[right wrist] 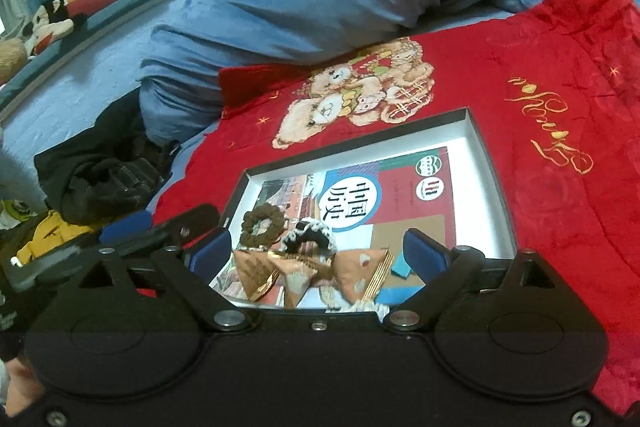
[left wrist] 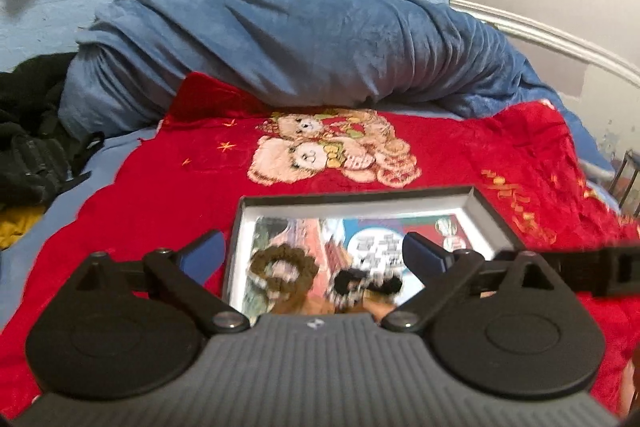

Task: Organize objects
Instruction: 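Move both grippers back to the pile toward the cream and blue scrunchies, then grasp the cream scrunchie with the left gripper while the right gripper grasps the blue lace scrunchie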

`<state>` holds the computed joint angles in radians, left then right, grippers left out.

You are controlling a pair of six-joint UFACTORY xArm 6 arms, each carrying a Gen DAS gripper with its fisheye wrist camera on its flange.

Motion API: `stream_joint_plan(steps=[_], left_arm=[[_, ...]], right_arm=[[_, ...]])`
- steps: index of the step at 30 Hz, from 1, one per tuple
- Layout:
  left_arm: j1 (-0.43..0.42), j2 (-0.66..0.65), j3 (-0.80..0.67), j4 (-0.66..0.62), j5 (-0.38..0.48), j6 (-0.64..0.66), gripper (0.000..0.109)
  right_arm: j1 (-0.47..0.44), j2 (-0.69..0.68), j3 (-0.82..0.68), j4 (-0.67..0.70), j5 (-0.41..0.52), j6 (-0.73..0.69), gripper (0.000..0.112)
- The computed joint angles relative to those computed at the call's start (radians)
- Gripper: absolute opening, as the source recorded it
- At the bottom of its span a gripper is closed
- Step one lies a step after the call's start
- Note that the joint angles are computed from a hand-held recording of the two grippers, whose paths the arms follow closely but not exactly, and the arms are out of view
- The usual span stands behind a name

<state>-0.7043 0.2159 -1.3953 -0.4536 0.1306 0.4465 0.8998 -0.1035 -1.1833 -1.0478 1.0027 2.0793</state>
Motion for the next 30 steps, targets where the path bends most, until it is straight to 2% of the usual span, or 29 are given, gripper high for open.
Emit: stream_joint_plan(steps=[2,6,8,10,13,15,17,21,25,27,30], left_arm=[[-0.004,-0.055,0.083,0.005,-0.033,0.024,0.100],[-0.002,-0.177,0.274,0.026,-0.097,-0.029,0.101],[-0.001,-0.226,0.348,-0.012,-0.092,-0.022,0.101],[-0.010,-0.264,0.400,-0.122,-0.072,0.074,0.101],[-0.010,-0.303,0.437,-0.168,0.011,0.168,0.100],[-0.028,-0.309,0.458,-0.172,-0.002,0.206,0.100],[-0.046,-0.305,0.472,-0.122,-0.028,0.192,0.100],[-0.056,-0.285,0.493,0.034,-0.078,0.077,0.096],[-0.051,-0.253,0.477,0.121,-0.057,0.005,0.093],[-0.048,-0.238,0.464,0.137,-0.042,-0.021,0.089],[-0.032,-0.222,0.452,0.244,-0.028,-0.136,0.081]], right_arm=[[0.019,0.002,0.007,-0.013,0.009,0.034,0.094],[0.056,0.014,0.014,-0.021,0.036,0.078,0.094],[0.072,0.027,0.013,-0.017,0.050,0.088,0.095],[0.078,0.036,0.017,-0.003,0.048,0.091,0.095],[0.079,0.049,0.021,0.031,0.043,0.072,0.095],[0.081,0.053,0.028,0.033,0.041,0.071,0.095],[0.082,0.058,0.031,0.040,0.042,0.068,0.095],[0.073,0.066,0.043,0.055,0.019,0.070,0.095],[0.061,0.091,0.035,0.075,0.002,0.039,0.095],[0.056,0.103,0.026,0.076,0.004,0.035,0.095],[0.048,0.116,0.018,0.069,0.005,0.050,0.095]])
